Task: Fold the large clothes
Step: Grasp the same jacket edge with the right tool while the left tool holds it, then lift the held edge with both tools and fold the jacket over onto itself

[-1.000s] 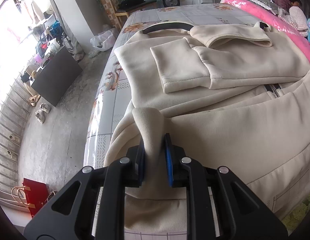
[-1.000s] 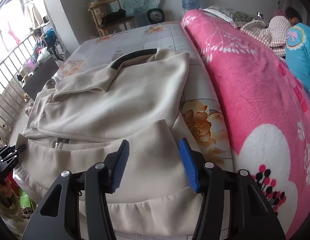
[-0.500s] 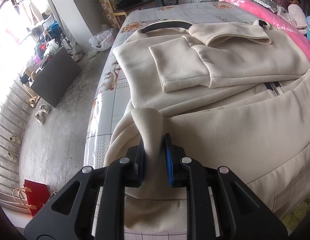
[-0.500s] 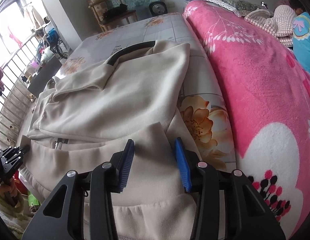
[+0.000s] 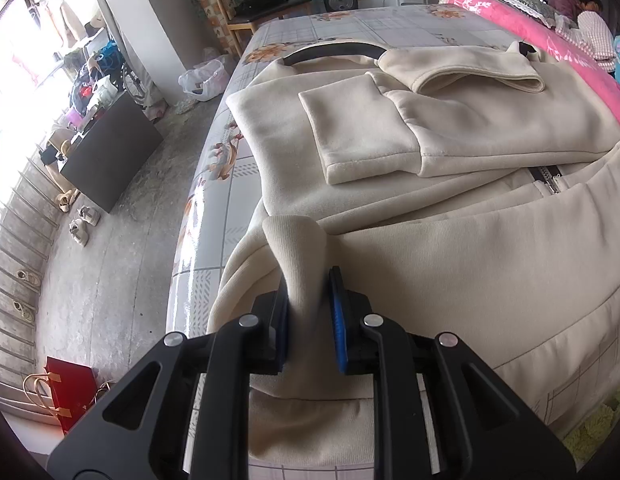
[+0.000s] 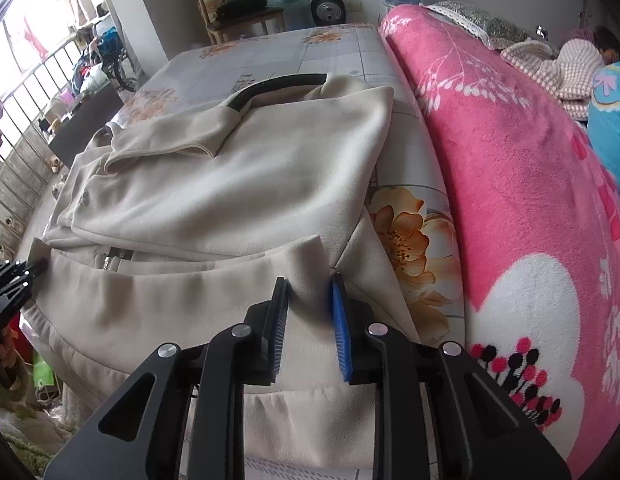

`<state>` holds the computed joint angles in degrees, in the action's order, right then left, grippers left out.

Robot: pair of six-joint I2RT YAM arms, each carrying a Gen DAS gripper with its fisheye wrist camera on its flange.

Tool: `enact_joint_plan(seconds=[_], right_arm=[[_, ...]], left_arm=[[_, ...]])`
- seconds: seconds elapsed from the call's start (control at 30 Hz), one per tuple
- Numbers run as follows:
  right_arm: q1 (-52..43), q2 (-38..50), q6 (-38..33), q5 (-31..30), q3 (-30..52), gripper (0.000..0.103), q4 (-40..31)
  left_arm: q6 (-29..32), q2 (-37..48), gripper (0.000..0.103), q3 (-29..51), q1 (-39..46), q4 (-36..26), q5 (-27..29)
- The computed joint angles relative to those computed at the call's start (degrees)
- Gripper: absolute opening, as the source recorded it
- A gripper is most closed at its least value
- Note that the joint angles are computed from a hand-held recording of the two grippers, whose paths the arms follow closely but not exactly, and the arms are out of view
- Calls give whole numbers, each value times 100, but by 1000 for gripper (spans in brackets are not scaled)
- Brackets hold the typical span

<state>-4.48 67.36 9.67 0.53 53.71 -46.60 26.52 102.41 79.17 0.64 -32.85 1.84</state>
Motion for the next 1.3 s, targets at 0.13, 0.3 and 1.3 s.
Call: enact_joint_plan(seconds=[0.13,0.3,1.3], right_arm=[[407,31,21,600,28,18,-47],[551,74,-21,884,25,17,-22],[796,22,277,1285,124,7,-88]], left_arm=[[7,-12,17,-15,-2,16,-26],[14,-37,17,-48,-12,30,-62],[-36,-273,10,-282,102,274,174]])
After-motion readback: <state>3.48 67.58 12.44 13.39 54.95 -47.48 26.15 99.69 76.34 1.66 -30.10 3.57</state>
